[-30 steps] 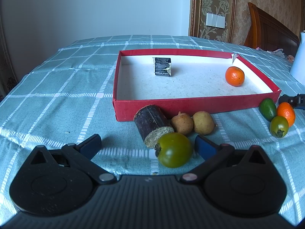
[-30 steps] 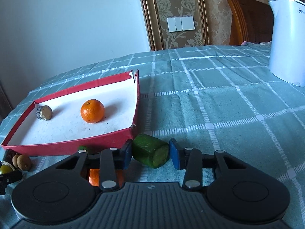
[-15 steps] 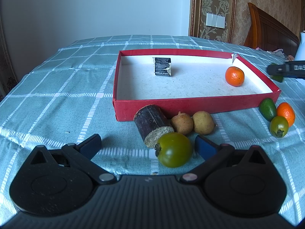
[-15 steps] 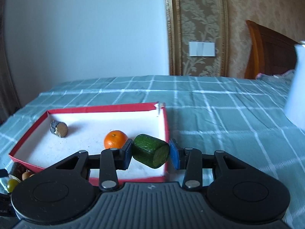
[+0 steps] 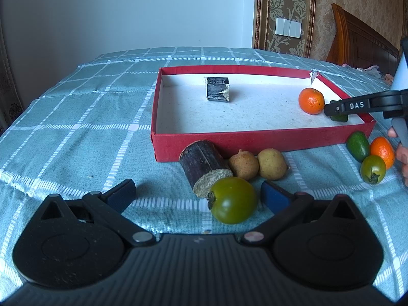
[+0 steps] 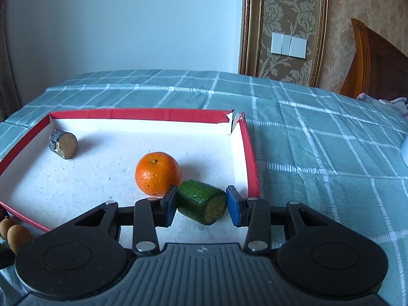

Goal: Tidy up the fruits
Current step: 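Carry the cucumber slice into the tray beside the mandarin with the right gripper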

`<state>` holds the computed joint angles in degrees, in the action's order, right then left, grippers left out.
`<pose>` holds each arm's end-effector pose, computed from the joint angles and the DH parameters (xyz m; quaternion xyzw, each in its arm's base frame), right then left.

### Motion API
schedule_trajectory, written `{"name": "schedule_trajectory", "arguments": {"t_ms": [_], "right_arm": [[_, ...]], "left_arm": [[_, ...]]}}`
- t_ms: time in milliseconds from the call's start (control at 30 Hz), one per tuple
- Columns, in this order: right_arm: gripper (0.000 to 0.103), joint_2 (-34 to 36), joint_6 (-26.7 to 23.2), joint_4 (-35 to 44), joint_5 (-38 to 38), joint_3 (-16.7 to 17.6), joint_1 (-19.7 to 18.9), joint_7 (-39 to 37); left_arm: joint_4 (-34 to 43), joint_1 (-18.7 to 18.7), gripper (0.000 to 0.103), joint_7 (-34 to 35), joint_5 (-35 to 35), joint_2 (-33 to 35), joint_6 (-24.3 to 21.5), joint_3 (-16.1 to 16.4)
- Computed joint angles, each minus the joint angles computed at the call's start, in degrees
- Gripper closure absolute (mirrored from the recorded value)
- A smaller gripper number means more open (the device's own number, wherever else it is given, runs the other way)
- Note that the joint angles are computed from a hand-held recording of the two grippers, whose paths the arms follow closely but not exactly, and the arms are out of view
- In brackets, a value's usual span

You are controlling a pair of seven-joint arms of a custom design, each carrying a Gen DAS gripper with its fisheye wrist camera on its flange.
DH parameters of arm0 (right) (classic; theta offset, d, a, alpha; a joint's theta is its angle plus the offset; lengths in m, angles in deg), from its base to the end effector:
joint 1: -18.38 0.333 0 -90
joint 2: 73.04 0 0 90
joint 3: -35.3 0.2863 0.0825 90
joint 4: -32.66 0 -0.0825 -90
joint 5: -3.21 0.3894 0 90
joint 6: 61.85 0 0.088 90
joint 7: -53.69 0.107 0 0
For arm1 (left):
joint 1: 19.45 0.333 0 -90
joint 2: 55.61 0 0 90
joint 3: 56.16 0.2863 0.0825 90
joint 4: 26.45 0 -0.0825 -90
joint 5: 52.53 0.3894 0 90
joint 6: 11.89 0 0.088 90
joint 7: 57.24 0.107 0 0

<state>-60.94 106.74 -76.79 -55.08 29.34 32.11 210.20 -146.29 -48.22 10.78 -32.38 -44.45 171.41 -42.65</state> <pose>0.6238 0.1446 0.4268 -0.6036 0.6588 -0.3319 0.3024 0.5866 -0.1998 0.4063 -0.5433 0.7142 -0.3488 0.2705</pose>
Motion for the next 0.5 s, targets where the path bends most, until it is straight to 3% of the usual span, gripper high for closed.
{"name": "schedule_trajectory", "arguments": {"t_ms": [500], "right_arm": [[0.061,-0.2,0.7,-0.3,-2.3,-0.3,0.0,1.3]], "left_arm": [[0.0,0.2,0.0,0.0,0.1,0.0,0.0,-0.2]]}}
